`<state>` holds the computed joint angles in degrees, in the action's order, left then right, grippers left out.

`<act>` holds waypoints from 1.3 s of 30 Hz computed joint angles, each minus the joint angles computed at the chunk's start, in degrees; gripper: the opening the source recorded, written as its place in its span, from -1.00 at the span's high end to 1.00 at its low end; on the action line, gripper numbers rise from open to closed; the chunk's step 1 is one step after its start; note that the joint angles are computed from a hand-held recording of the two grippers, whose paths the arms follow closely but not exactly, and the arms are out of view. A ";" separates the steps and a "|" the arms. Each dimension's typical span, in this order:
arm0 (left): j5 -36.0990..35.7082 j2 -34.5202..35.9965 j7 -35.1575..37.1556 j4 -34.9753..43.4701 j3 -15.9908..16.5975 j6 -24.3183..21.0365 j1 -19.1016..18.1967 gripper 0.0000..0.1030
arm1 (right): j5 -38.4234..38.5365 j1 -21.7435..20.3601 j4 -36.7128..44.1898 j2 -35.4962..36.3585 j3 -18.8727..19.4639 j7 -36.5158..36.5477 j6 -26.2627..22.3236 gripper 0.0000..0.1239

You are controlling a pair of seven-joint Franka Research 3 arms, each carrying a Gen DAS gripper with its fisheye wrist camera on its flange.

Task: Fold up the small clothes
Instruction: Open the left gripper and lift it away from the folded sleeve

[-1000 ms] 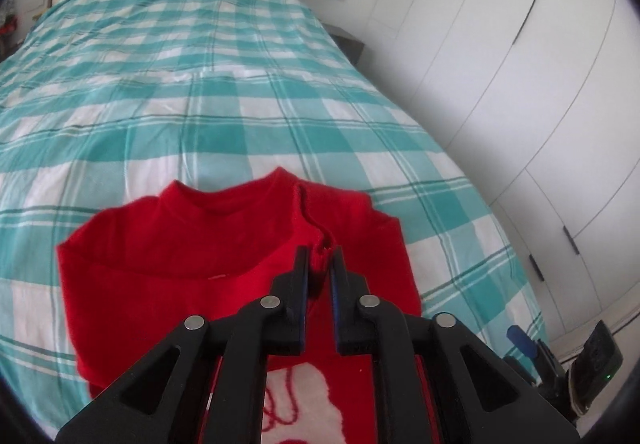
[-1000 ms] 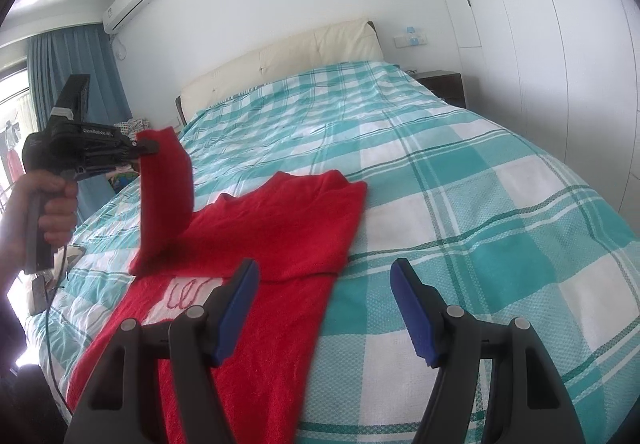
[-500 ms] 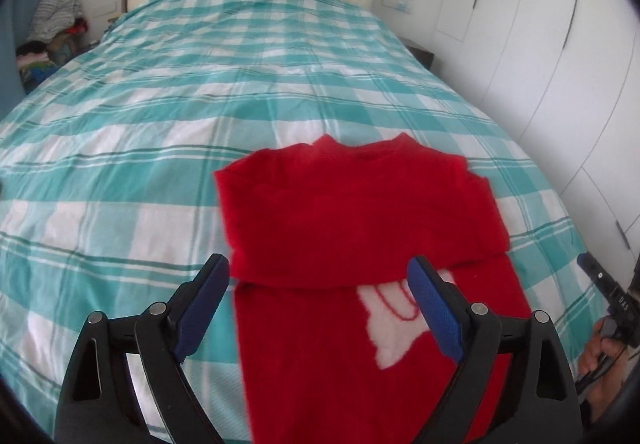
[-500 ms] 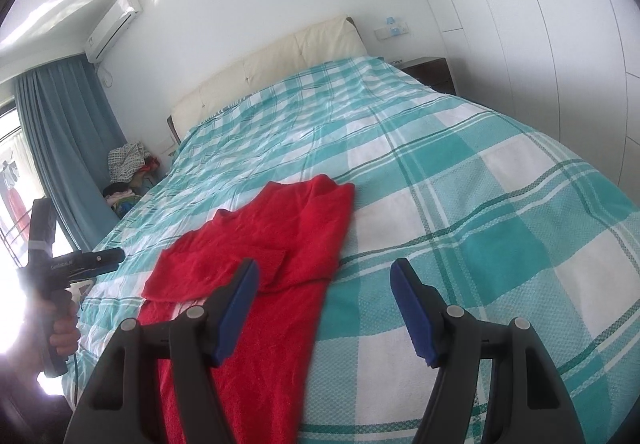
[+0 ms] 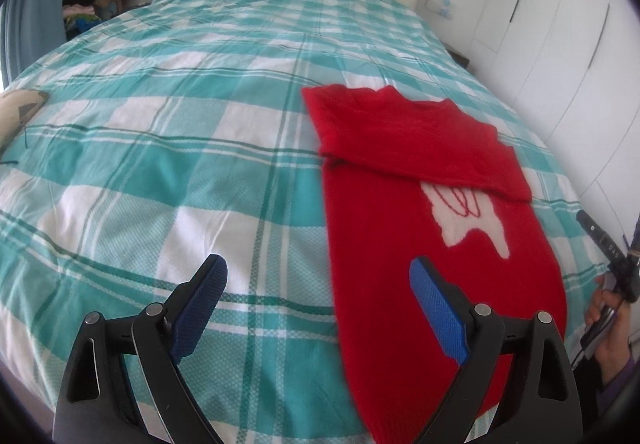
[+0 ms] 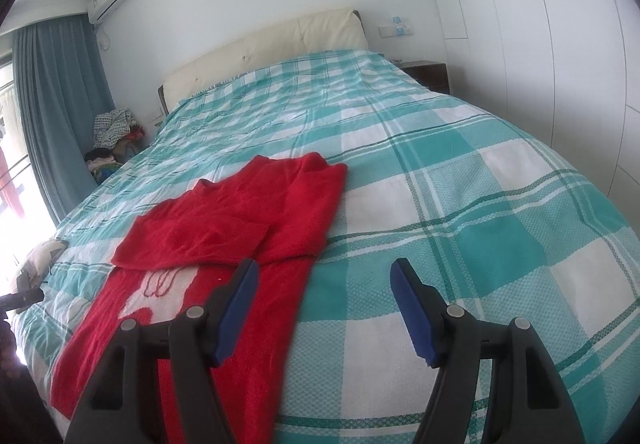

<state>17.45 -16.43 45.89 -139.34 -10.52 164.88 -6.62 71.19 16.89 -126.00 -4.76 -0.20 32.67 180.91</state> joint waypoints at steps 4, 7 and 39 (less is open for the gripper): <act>-1.71 0.42 -0.27 -1.47 -0.01 0.35 -1.38 -0.82 | 6.05 0.85 0.97 -0.05 -0.24 -6.98 0.05 -0.09; -1.26 -0.19 -1.87 -3.60 -0.68 1.92 -1.06 -0.82 | 7.51 0.74 1.03 -0.34 0.36 -9.38 0.37 -0.09; 8.52 -2.94 -14.18 -7.58 -3.20 6.33 4.65 -0.82 | -0.56 3.96 -2.66 -1.39 -0.43 -3.60 1.94 -0.09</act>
<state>25.97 -19.38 31.71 -146.92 -13.72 171.21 -1.97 70.62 20.84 -128.66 -6.15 -0.63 29.06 182.84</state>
